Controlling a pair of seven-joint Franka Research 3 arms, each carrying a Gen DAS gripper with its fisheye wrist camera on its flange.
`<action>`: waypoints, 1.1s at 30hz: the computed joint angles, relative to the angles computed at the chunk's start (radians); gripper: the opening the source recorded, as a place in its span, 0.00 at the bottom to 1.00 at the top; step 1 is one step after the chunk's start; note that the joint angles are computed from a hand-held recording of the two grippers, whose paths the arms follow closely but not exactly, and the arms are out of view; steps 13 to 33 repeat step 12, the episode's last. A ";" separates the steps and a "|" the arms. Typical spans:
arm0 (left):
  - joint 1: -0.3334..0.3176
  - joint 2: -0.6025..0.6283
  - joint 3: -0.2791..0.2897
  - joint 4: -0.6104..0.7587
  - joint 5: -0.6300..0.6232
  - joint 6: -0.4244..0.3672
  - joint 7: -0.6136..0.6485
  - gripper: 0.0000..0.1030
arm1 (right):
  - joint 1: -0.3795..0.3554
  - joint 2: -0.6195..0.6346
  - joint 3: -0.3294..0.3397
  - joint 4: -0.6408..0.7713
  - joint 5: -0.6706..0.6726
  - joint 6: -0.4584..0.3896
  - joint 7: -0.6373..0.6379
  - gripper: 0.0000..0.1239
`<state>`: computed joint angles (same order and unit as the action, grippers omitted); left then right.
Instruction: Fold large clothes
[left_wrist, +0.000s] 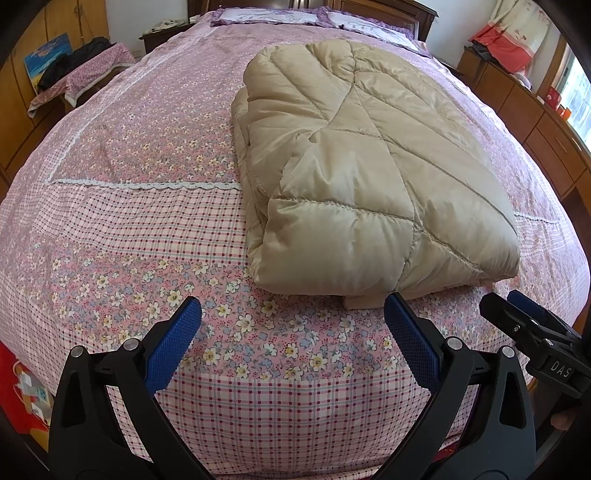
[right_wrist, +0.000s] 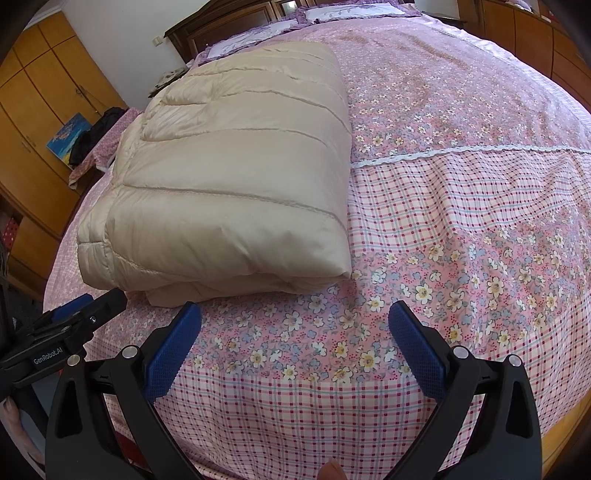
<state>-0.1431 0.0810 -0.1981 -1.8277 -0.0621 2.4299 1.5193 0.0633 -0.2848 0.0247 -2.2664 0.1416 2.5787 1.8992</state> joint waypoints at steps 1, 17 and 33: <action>0.000 0.000 0.000 -0.001 0.001 0.000 -0.001 0.96 | 0.001 0.000 0.000 0.000 0.000 0.000 -0.001 0.79; 0.005 0.011 0.001 0.020 0.002 -0.042 0.011 0.96 | 0.006 -0.003 -0.005 0.005 0.010 -0.011 -0.010 0.79; 0.005 0.011 0.001 0.020 0.002 -0.042 0.011 0.96 | 0.006 -0.003 -0.005 0.005 0.010 -0.011 -0.010 0.79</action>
